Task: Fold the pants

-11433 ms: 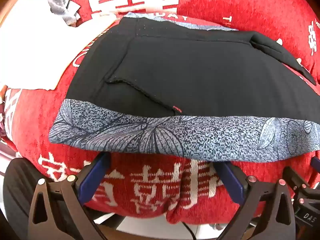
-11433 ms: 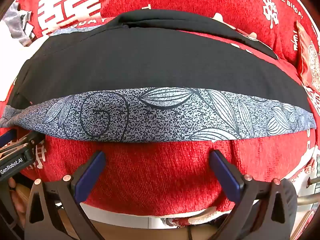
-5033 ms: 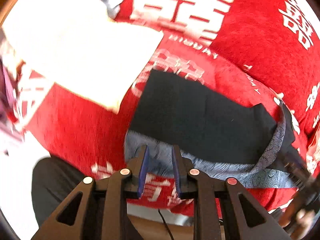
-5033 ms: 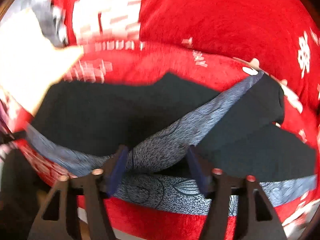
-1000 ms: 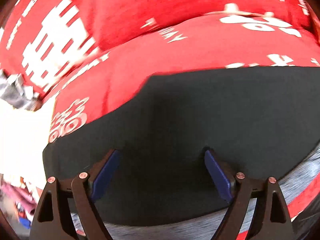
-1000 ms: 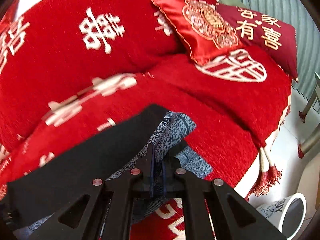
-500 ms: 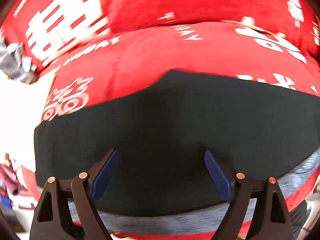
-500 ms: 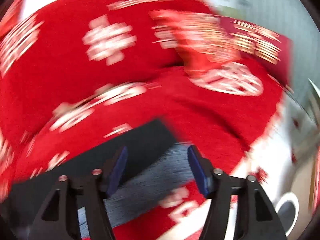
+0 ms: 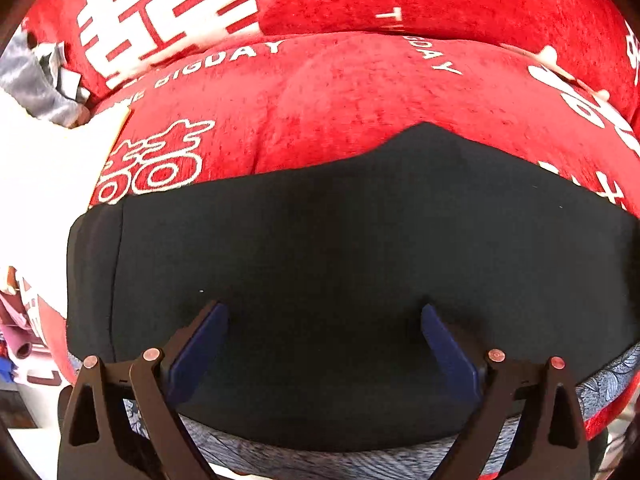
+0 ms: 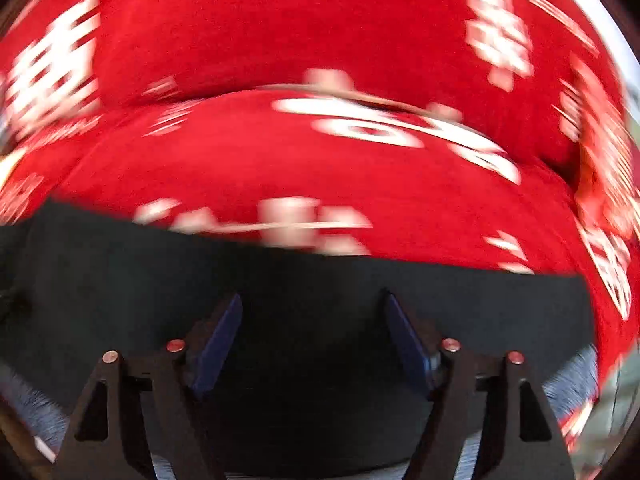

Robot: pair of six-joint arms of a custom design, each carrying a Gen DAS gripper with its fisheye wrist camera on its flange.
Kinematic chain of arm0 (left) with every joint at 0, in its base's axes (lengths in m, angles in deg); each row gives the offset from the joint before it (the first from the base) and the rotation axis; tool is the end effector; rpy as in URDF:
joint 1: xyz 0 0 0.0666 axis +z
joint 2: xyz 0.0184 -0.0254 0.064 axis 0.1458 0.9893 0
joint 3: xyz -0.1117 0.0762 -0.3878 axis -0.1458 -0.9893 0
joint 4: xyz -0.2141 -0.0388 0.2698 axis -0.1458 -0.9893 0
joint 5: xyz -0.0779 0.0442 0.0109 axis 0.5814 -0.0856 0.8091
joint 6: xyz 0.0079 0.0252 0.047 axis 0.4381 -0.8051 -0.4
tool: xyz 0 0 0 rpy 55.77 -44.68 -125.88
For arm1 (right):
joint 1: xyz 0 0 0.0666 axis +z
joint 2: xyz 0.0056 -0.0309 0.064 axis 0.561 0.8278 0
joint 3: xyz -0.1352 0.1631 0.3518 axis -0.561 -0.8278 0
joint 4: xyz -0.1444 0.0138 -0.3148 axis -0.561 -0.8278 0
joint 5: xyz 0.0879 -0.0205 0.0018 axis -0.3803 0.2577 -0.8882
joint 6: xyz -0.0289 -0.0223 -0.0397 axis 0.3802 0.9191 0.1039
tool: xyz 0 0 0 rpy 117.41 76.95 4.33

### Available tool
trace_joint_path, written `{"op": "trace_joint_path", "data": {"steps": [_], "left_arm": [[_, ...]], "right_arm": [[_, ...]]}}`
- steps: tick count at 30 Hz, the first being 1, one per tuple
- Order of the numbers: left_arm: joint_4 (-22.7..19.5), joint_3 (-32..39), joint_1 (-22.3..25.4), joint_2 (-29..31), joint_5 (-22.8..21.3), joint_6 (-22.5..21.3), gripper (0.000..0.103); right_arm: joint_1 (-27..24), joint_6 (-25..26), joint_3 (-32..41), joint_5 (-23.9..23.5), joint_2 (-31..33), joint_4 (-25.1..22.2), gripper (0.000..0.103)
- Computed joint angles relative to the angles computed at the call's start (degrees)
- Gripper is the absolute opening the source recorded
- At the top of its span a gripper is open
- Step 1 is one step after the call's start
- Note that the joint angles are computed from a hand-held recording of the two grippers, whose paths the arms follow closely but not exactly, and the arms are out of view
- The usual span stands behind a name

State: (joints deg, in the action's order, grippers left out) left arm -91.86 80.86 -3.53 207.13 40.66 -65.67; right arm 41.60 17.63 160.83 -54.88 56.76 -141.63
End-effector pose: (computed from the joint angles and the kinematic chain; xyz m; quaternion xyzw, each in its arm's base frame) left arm 0.6623 -0.1363 0.3216 0.0756 0.9860 0.0382 0.1437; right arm 0.5830 0.0625 0.3496 0.1519 0.9469 -0.1291 0.2522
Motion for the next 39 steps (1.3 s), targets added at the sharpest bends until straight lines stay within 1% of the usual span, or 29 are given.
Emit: {"op": "trace_joint_path", "data": {"steps": [1,3,5,6,7,8,9,10,11,12,14,16,18,20,22,23,24,27,30,32,34,36,38,39], "left_arm": [[0.4,-0.3,0.2,0.0,0.0,0.0,0.103],[1.8,-1.0,0.4,0.0,-0.4,-0.5,0.103],[3.6,-2.4,0.3,-0.6,-0.8,-1.4,0.103],[4.1,-3.8,-0.2,-1.7,-1.2,-1.1,0.103],[3.9,-3.8,-0.2,-1.9,-1.1,-1.0,0.103],[3.3,-3.4,0.0,-1.9,-0.7,-1.0,0.103],[2.7,-3.5,0.3,-2.3,0.1,-0.9,0.103],[3.1,-4.4,0.3,-3.0,0.3,-0.9,0.103],[5.0,-6.9,0.2,-4.6,0.4,-1.5,0.103],[7.7,-10.6,-0.3,-6.9,0.2,-3.3,0.103],[11.5,-16.4,-1.6,-10.5,0.8,-6.9,0.103],[16.7,-22.6,-3.1,-14.4,0.8,-10.7,0.103],[18.7,-25.0,-3.9,-15.8,0.4,-12.2,0.103],[17.2,-24.3,-3.7,-14.9,0.2,-11.9,0.103],[15.5,-23.3,-2.9,-13.8,0.1,-10.7,0.103],[15.1,-23.1,-2.4,-13.6,0.9,-10.3,0.103],[14.8,-23.1,-1.7,-13.5,1.2,-10.2,0.103],[15.6,-24.5,0.1,-14.5,0.3,-10.7,0.103],[14.7,-25.2,2.8,-14.7,0.9,-9.5,0.103],[14.1,-25.7,4.4,-14.8,1.2,-8.8,0.103],[14.8,-26.8,6.1,-14.8,0.2,-8.4,0.103],[14.4,-26.7,8.0,-14.3,0.5,-7.5,0.103],[13.4,-26.2,10.0,-13.8,1.4,-6.3,0.103],[13.1,-26.2,11.0,-13.7,1.3,-5.8,0.103]], "right_arm": [[-1.6,-1.3,-1.5,1.0,-0.9,0.2,0.079],[-4.7,-2.8,-4.2,2.3,-2.5,0.7,0.082],[-8.0,-5.0,-6.3,0.7,-3.9,1.2,0.089],[-9.2,-7.3,-6.4,0.7,-4.2,-0.3,0.089],[-9.9,-9.5,-6.5,1.4,-4.8,-1.9,0.089],[-10.0,-10.8,-6.5,1.7,-5.4,-2.6,0.088],[-9.5,-12.1,-7.4,1.0,-7.4,-1.9,0.086],[-8.7,-12.0,-9.5,-0.5,-9.7,0.8,0.086],[-7.1,-11.5,-11.6,-2.2,-12.0,3.8,0.086],[-5.0,-10.4,-12.9,-3.6,-13.4,5.7,0.086],[-0.4,-6.8,-13.7,-6.6,-13.8,7.6,0.086],[5.7,-2.3,-14.4,-9.7,-13.6,9.0,0.086],[10.2,0.1,-14.3,-10.2,-12.3,9.4,0.086],[12.4,0.2,-13.4,-10.4,-10.5,8.7,0.086],[13.2,0.0,-11.6,-11.3,-7.8,6.4,0.086],[13.2,0.2,-10.7,-10.2,-6.7,5.0,0.086],[13.1,0.1,-10.5,-8.0,-5.9,3.7,0.086],[10.7,-1.8,-12.7,-10.5,-7.6,5.5,0.088],[9.0,-3.1,-13.7,-7.7,-8.8,4.2,0.09],[7.3,-4.8,-15.1,-8.4,-9.6,4.7,0.09],[4.9,-6.1,-15.8,-7.6,-10.1,4.7,0.091],[1.9,-6.6,-17.9,-9.6,-11.4,6.6,0.098],[-0.3,-7.0,-19.4,-10.6,-12.3,8.2,0.1],[-1.5,-6.9,-19.5,-9.6,-12.3,7.7,0.1]]}}
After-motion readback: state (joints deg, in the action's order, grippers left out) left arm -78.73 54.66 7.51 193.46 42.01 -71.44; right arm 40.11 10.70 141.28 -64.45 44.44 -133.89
